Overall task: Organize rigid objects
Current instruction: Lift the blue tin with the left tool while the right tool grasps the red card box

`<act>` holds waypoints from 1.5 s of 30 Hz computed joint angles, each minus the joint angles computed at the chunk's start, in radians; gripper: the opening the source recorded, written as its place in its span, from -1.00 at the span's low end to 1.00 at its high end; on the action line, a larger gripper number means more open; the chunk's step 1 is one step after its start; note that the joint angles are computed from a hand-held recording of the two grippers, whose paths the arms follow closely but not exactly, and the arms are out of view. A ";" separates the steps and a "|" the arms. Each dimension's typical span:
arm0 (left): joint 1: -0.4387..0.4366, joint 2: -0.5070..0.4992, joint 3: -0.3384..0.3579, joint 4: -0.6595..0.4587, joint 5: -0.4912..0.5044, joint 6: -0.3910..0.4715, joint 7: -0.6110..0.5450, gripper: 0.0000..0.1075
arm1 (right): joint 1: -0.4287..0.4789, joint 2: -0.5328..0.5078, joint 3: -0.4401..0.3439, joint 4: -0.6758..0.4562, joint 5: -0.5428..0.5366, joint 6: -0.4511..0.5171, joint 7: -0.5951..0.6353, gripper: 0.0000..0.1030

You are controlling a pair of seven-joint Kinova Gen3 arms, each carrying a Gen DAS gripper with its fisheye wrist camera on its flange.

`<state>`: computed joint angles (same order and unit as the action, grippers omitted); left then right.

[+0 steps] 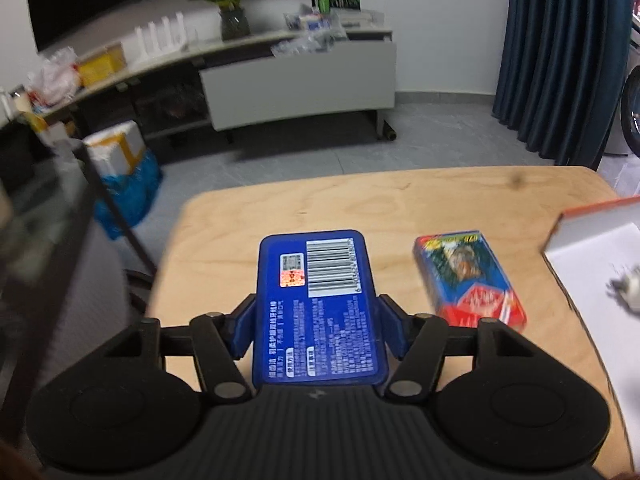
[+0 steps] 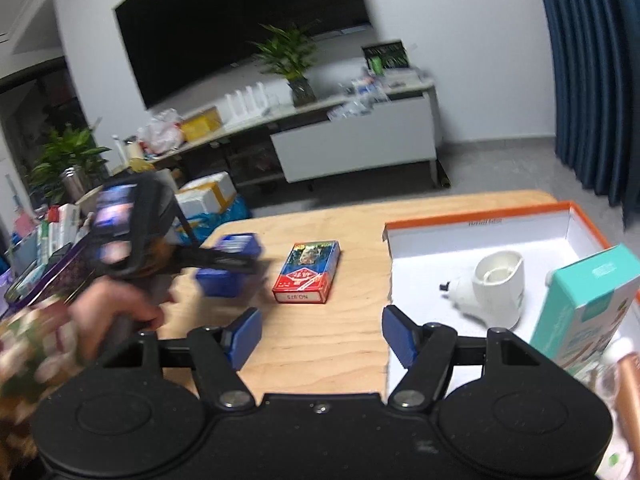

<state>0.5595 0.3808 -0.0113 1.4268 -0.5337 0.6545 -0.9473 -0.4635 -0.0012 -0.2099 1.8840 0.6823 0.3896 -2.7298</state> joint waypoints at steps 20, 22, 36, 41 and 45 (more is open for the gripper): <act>-0.178 -0.138 0.089 0.173 0.152 -0.164 -0.071 0.12 | -0.217 0.601 0.203 -0.769 -0.195 0.532 0.252 0.57; -0.165 -0.141 0.071 0.183 0.154 -0.187 -0.076 0.12 | -0.239 0.615 0.231 -0.789 -0.193 0.542 0.268 0.40; -0.140 -0.207 0.044 0.259 0.088 -0.265 -0.004 0.12 | -0.303 0.405 0.259 -0.570 -0.122 0.404 0.181 0.38; -0.028 -0.260 0.011 0.288 -0.051 -0.241 0.156 0.12 | -0.323 0.248 0.218 -0.457 -0.013 0.432 0.119 0.38; -0.057 -0.275 0.124 0.236 -0.002 -0.174 0.133 0.12 | -0.300 0.135 0.174 -0.408 0.037 0.488 0.110 0.38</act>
<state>0.5025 0.1063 0.1126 1.6628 -0.5353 0.4801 -0.8142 -0.7632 0.1339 -0.0361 1.4762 0.7190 0.8777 -2.6202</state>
